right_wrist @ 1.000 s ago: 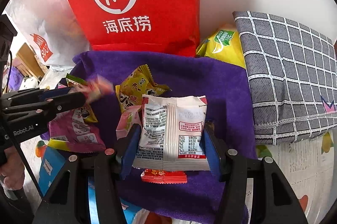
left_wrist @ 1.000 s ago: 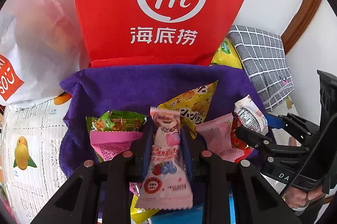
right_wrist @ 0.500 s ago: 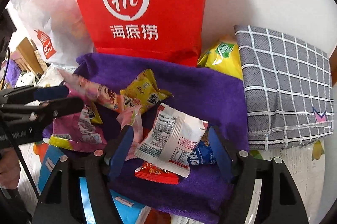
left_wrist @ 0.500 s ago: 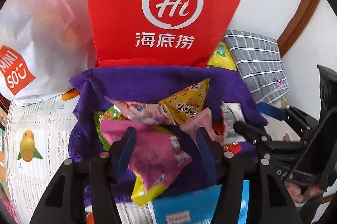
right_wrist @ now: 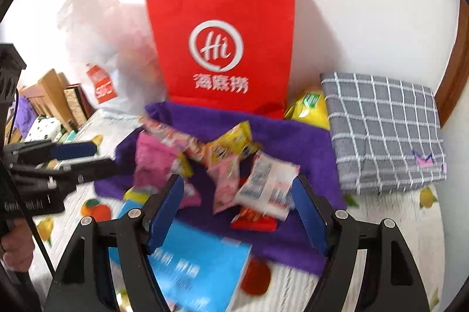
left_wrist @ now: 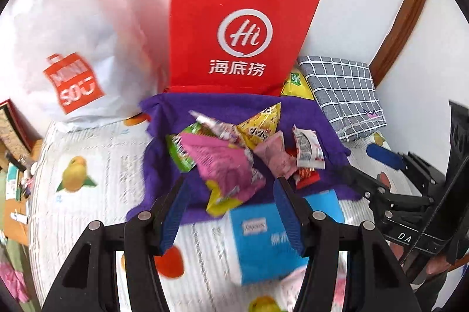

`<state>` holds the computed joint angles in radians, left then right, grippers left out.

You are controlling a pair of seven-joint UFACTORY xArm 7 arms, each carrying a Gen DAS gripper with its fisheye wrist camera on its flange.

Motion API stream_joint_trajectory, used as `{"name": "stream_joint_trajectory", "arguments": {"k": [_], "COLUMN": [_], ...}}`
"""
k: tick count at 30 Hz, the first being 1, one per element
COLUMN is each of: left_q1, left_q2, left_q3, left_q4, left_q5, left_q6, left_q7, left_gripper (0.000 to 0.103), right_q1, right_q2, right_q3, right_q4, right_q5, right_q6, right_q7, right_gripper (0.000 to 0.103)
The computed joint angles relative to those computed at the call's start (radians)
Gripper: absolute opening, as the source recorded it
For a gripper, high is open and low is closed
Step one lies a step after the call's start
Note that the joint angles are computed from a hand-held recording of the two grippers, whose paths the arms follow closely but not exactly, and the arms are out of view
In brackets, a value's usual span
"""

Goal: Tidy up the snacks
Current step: 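Withdraw both tools from the towel toward the remaining pink packets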

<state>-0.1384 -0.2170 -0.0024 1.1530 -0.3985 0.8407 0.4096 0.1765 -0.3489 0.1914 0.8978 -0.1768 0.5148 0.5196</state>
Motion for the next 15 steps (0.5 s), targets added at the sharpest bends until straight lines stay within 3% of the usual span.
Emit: {"name": "stream_joint_trajectory", "arguments": {"k": [4, 7, 15], "left_q1": [0.016, 0.015, 0.01], "left_q2": [-0.083, -0.133, -0.259], "left_q3": [0.023, 0.044, 0.085], "left_q4": [-0.077, -0.122, -0.237], "left_q5": [0.003, -0.013, -0.033], "left_q6": [0.01, 0.035, 0.078], "left_q7": [0.01, 0.026, 0.072], "left_gripper": [0.057, 0.057, 0.057], "right_q1": [-0.011, 0.032, 0.125], "right_q2": [-0.1, -0.157, -0.287], "right_q3": [0.044, 0.037, 0.047], "right_q4": [-0.071, -0.109, -0.254], "right_q5": [-0.027, 0.021, 0.137], "right_q6": [0.048, 0.123, 0.166], "right_q7": [0.093, 0.082, 0.127], "right_gripper": [0.075, 0.075, 0.075]}}
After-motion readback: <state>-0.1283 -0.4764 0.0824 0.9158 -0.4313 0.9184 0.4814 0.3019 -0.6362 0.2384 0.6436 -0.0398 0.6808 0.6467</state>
